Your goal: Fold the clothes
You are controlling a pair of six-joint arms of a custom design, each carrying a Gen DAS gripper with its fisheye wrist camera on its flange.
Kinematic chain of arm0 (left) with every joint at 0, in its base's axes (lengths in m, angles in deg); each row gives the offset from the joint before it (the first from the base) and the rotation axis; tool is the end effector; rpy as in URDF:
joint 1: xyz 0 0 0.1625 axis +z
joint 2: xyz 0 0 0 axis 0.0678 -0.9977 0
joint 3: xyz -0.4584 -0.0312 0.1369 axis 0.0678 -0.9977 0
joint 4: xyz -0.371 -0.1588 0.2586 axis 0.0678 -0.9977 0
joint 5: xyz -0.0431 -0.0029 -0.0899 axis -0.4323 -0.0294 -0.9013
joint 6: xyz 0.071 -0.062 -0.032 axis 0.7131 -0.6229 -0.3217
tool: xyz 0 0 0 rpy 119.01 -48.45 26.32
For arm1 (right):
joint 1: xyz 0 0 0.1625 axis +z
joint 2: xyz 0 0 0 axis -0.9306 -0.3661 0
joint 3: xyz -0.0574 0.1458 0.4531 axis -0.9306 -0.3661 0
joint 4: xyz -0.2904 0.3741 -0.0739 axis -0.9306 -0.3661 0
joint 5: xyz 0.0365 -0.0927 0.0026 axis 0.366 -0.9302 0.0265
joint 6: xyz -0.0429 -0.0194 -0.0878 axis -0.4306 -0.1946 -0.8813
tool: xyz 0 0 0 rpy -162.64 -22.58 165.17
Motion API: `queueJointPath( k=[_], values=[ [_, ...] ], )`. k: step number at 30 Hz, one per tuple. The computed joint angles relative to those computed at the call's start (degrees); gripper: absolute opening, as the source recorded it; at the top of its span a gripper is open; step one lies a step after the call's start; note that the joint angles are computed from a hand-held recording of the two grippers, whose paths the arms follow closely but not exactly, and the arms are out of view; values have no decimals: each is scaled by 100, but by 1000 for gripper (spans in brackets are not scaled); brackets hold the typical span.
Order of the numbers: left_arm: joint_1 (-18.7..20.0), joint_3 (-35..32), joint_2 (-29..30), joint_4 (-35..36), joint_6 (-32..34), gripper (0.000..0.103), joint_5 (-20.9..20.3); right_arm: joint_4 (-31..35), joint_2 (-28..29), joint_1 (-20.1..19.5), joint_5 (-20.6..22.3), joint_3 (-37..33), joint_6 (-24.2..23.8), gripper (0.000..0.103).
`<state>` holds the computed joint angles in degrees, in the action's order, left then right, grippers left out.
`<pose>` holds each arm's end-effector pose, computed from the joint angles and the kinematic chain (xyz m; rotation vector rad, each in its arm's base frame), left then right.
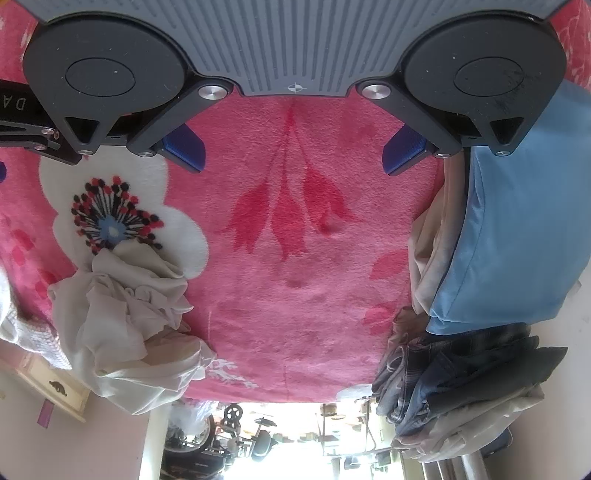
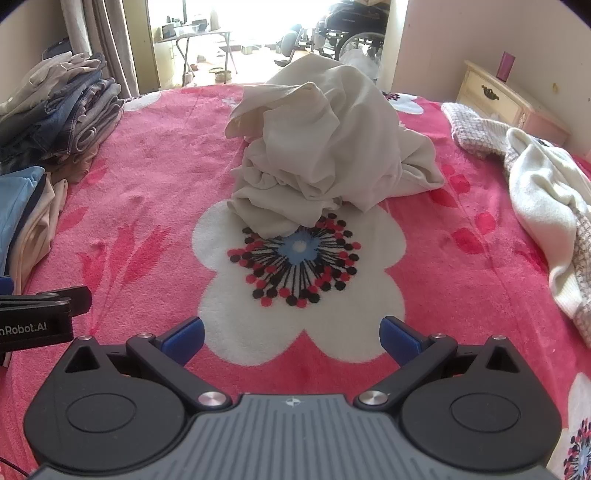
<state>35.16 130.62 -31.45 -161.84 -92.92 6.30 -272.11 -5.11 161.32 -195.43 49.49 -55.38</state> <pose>-0.3451 -0.5474 0.0327 0.5927 2.3047 -0.6138 0.0894 -0.5061 0.2791 0.1218 -2.1883 0.7565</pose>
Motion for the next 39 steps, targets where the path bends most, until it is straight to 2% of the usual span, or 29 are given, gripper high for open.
queueJointPath(
  k=[18,39],
  values=[
    [-11,48,1,-130,48,103,122,60,-22,-2,-11,6,79,103],
    [21,43,13,-81,-15,103,43,50,-7,-20,-21,6,118,103]
  ],
)
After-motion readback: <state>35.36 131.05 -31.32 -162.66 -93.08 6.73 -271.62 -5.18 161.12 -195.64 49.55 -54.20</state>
